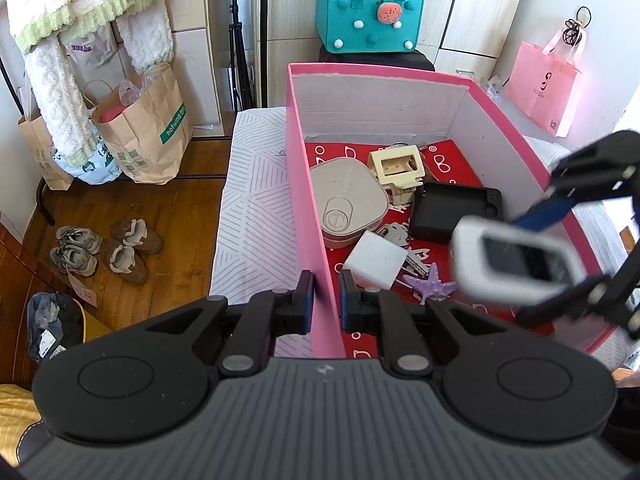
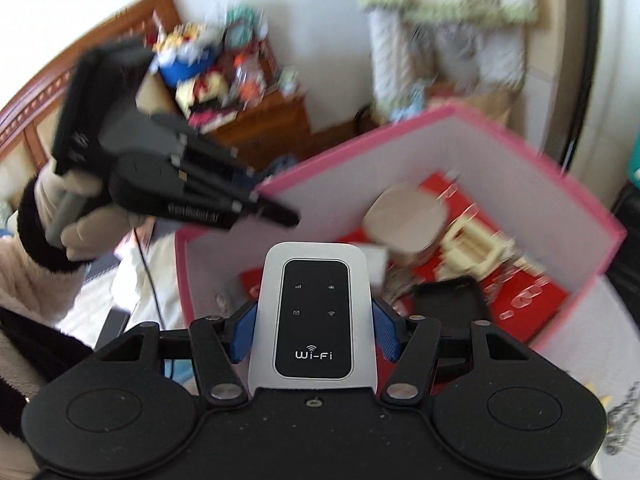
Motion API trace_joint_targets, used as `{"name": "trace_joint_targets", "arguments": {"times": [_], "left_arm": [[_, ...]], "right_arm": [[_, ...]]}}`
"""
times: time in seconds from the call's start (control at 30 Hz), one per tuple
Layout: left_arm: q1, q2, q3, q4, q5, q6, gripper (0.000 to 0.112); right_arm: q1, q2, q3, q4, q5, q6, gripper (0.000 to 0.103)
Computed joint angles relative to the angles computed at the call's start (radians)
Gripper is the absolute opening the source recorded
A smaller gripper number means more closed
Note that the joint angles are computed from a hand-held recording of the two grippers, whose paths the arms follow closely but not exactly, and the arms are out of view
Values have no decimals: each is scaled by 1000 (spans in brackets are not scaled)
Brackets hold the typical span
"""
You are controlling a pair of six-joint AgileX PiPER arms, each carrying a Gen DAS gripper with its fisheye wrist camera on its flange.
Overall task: Organize rigid objects
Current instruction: 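Carry the white Wi-Fi router into the pink box and release it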
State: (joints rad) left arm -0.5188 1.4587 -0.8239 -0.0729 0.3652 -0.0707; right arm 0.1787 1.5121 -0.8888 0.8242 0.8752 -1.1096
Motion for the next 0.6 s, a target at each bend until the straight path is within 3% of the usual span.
{"name": "trace_joint_targets", "arguments": {"times": [0.23, 0.4, 0.6], "left_arm": [[21, 3, -10, -73, 17, 85, 12], [24, 3, -18, -78, 29, 96, 12], [32, -1, -9, -109, 20, 123, 12]], "right_arm": [[109, 166, -153, -93, 69, 185, 64], [129, 265, -238, -78, 147, 200, 66], [40, 171, -130, 63, 133, 54, 68]]}}
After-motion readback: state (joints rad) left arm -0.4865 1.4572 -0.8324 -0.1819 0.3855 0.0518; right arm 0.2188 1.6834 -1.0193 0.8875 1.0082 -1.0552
